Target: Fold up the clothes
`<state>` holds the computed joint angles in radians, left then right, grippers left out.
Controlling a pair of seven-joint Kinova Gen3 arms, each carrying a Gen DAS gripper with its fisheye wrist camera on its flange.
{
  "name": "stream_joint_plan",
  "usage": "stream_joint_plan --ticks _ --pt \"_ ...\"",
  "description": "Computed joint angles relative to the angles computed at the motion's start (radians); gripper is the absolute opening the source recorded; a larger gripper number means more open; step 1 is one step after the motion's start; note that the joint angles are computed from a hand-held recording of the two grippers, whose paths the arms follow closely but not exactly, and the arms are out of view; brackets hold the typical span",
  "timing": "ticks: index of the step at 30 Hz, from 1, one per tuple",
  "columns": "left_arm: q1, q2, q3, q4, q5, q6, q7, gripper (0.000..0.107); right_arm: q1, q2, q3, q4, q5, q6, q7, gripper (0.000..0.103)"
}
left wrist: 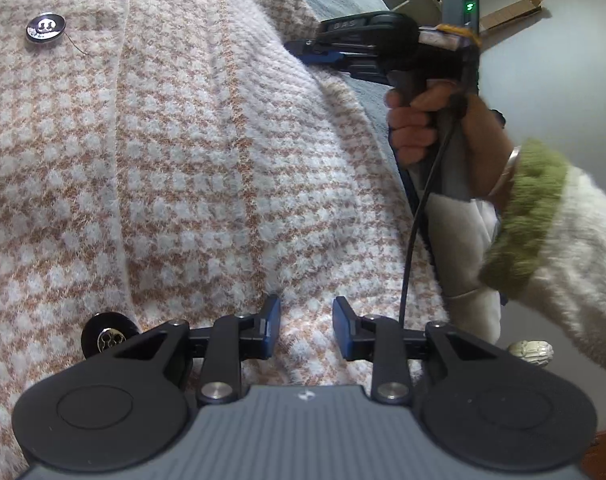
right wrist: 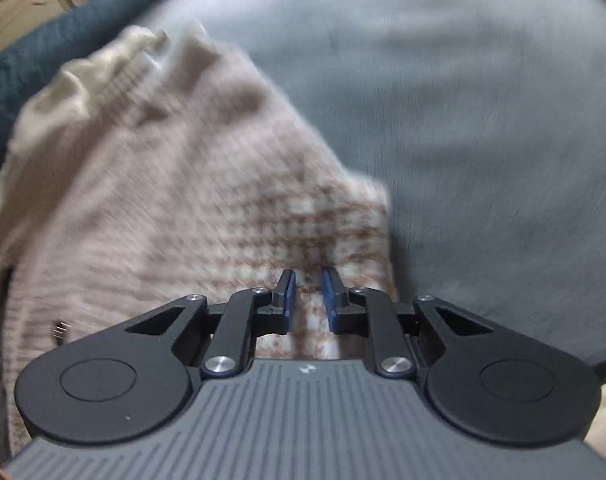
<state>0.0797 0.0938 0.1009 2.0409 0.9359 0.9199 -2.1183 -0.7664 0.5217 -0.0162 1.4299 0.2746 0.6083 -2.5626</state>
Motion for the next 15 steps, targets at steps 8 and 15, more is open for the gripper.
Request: stream_joint_plan --ticks 8,15 --pt "0.096 -0.054 0.038 -0.012 -0.140 -0.123 0.229 0.030 -0.089 -0.188 -0.028 0.110 0.104 0.075 -0.046 0.013" --pt "0.167 -0.086 0.062 -0.030 -0.310 -0.192 0.415 0.030 -0.060 -0.249 -0.182 0.223 -0.013 0.111 -0.010 0.013"
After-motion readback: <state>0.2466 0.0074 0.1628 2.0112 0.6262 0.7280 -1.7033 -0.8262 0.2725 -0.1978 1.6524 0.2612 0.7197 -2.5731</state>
